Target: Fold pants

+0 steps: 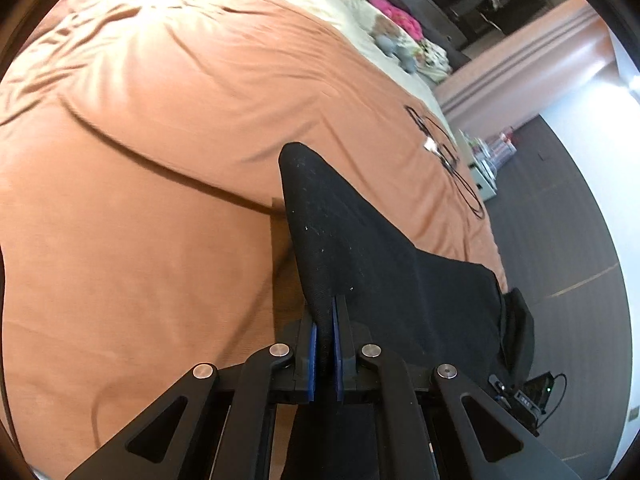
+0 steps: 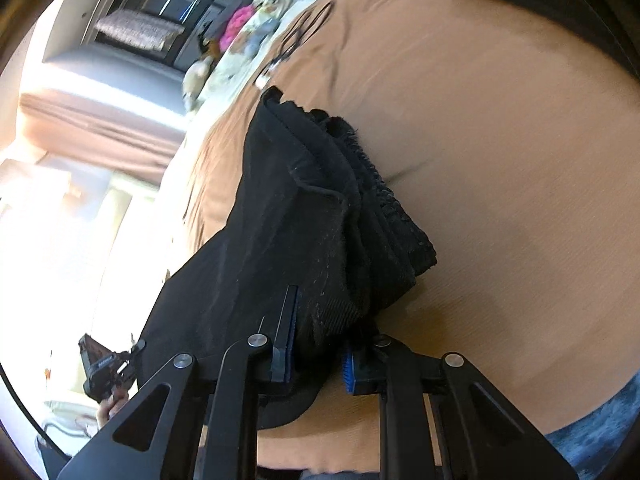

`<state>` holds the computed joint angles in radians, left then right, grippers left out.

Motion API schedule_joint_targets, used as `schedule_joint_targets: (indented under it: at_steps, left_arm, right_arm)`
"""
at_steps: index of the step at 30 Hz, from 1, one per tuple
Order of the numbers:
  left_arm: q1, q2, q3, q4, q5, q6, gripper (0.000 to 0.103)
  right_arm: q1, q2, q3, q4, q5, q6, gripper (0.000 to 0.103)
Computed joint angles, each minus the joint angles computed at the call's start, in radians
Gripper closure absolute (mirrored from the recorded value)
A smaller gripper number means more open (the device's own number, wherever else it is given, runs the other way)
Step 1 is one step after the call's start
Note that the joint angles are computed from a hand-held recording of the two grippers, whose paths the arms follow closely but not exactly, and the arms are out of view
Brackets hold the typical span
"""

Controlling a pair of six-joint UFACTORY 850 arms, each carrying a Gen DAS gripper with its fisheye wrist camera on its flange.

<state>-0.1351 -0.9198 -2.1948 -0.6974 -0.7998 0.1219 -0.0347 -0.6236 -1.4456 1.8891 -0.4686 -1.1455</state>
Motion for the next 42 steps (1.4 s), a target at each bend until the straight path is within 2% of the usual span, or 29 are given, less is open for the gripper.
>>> schedule_joint_targets:
  at_steps: [8, 17, 18, 20, 22, 23, 24, 25, 26, 29, 31, 36, 38, 42]
  left_arm:
    - [0.07, 0.091, 0.127, 0.022, 0.045, 0.011, 0.096]
    - [0.143, 0.117, 0.185, 0.074, 0.054, -0.029, 0.096]
    - [0.148, 0.109, 0.183, 0.078, 0.045, -0.033, 0.096]
    - [0.151, 0.097, 0.181, 0.088, 0.02, -0.033, 0.094]
    - [0.144, 0.078, 0.159, 0.167, -0.003, -0.089, 0.091]
    - [0.137, 0.079, 0.162, 0.226, 0.003, -0.125, 0.09]
    - [0.14, 0.087, 0.179, 0.244, 0.01, -0.126, 0.089]
    - [0.144, 0.093, 0.194, 0.235, 0.012, -0.112, 0.083]
    - [0.145, 0.1, 0.211, 0.222, 0.016, -0.1, 0.074]
    - [0.144, 0.122, 0.253, 0.205, 0.035, -0.07, 0.059]
    - [0.145, 0.137, 0.28, 0.175, 0.048, -0.048, 0.057]
    - [0.139, 0.184, 0.353, 0.144, 0.102, -0.033, 0.051]
    - [0.137, 0.2, 0.375, 0.133, 0.121, -0.021, 0.045]
    - [0.136, 0.248, 0.449, 0.084, 0.166, 0.019, 0.043]
  right_arm:
    - [0.035, -0.032, -0.052, -0.113, -0.026, 0.072, 0.089]
    - [0.07, -0.076, -0.1, -0.192, -0.07, 0.14, 0.089]
    - [0.07, -0.077, -0.1, -0.214, -0.067, 0.147, 0.089]
    - [0.074, -0.076, -0.114, -0.335, -0.011, 0.215, 0.085]
    - [0.077, -0.056, -0.106, -0.382, 0.023, 0.225, 0.076]
    - [0.068, -0.042, -0.085, -0.346, 0.015, 0.174, 0.069]
    - [0.062, -0.03, -0.067, -0.32, 0.01, 0.138, 0.051]
    - [0.053, -0.012, -0.038, -0.275, 0.007, 0.086, 0.033]
    - [0.042, 0.014, -0.001, -0.204, 0.015, 0.006, 0.027]
    - [0.005, 0.05, 0.042, -0.102, 0.01, -0.113, 0.024]
    - [-0.031, 0.041, 0.022, -0.102, -0.031, -0.114, 0.024]
    - [-0.101, -0.055, -0.153, -0.253, -0.111, 0.026, 0.024]
    - [-0.113, -0.123, -0.274, -0.347, -0.134, 0.119, 0.024]
    - [-0.13, -0.282, -0.549, -0.492, -0.21, 0.309, 0.024]
